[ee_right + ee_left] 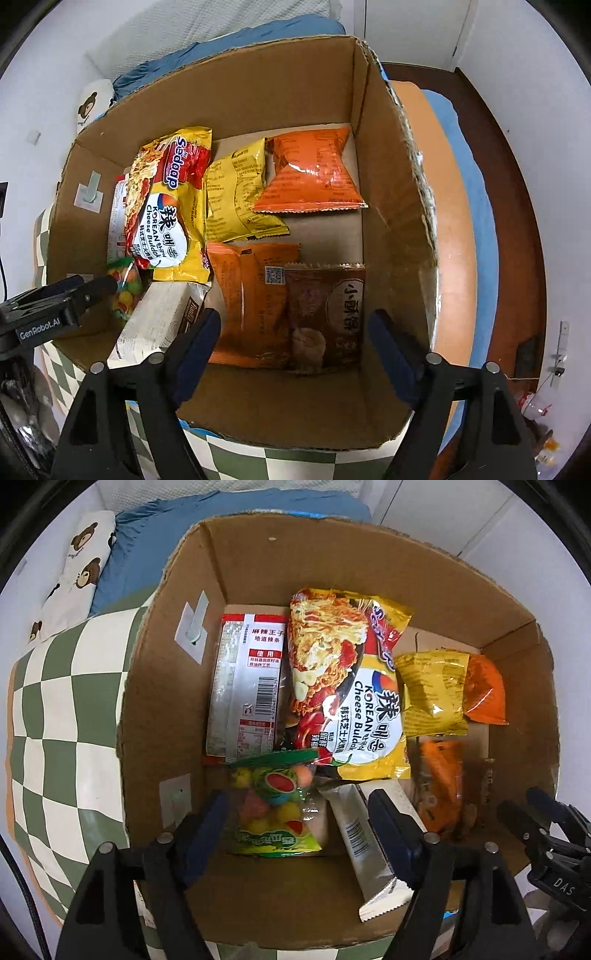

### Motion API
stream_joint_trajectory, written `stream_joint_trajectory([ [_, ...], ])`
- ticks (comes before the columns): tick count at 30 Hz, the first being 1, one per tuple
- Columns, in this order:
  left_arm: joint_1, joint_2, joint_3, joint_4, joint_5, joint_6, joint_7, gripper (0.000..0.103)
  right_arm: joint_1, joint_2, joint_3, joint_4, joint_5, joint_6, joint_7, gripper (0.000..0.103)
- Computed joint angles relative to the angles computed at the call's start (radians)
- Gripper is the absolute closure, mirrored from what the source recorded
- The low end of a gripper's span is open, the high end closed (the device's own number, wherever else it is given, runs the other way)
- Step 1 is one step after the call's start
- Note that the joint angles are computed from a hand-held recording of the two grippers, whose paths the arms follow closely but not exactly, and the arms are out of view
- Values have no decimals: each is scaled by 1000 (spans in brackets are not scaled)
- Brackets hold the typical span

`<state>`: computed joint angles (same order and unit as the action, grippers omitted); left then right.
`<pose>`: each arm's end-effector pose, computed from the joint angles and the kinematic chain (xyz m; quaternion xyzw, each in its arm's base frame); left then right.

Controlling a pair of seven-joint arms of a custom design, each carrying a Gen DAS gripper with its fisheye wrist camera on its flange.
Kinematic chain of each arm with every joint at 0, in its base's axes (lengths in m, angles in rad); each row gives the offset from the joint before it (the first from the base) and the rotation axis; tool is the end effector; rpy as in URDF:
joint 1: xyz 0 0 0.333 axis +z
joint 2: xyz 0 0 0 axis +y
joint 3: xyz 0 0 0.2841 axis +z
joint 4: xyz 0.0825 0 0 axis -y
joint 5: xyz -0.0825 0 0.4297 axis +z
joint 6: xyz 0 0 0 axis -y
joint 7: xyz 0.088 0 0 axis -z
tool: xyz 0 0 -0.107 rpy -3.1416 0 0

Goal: Organize snacks
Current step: 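Lift both tools out of the box back over the mat, then grasp the woman-picture pack with the left tool while the right tool grasps the white pack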

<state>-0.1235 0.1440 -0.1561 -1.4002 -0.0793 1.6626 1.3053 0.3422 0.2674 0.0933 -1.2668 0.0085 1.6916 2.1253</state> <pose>0.6239 -0.1799 0.6019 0.7019 -0.7080 0.0772 0.0147 0.6238 0.2816 0.5922 -0.6595 0.7473 -0.0070 0.0806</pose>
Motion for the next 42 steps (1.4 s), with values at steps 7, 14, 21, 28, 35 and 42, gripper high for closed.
stream_joint_trajectory([
  [7,-5,-79,-3,-73,38,90,-19,26,20,-38,2,-26,-54,34,11,7],
  [14,-13,-225,-23,-212,121,242,-49,26,43,-144,11,-135,-139,120,39,6],
  [21,-6,-345,-43,-312,141,306,-63,26,53,-256,27,-226,-186,176,77,6],
  [28,0,-455,-62,-380,142,343,-60,26,61,-358,51,-301,-240,207,114,6],
  [35,7,-547,-73,-426,133,375,-53,26,68,-436,76,-323,-292,223,152,6],
  [42,6,-628,-60,-492,68,335,-43,26,79,-516,83,-384,-217,237,178,6],
])
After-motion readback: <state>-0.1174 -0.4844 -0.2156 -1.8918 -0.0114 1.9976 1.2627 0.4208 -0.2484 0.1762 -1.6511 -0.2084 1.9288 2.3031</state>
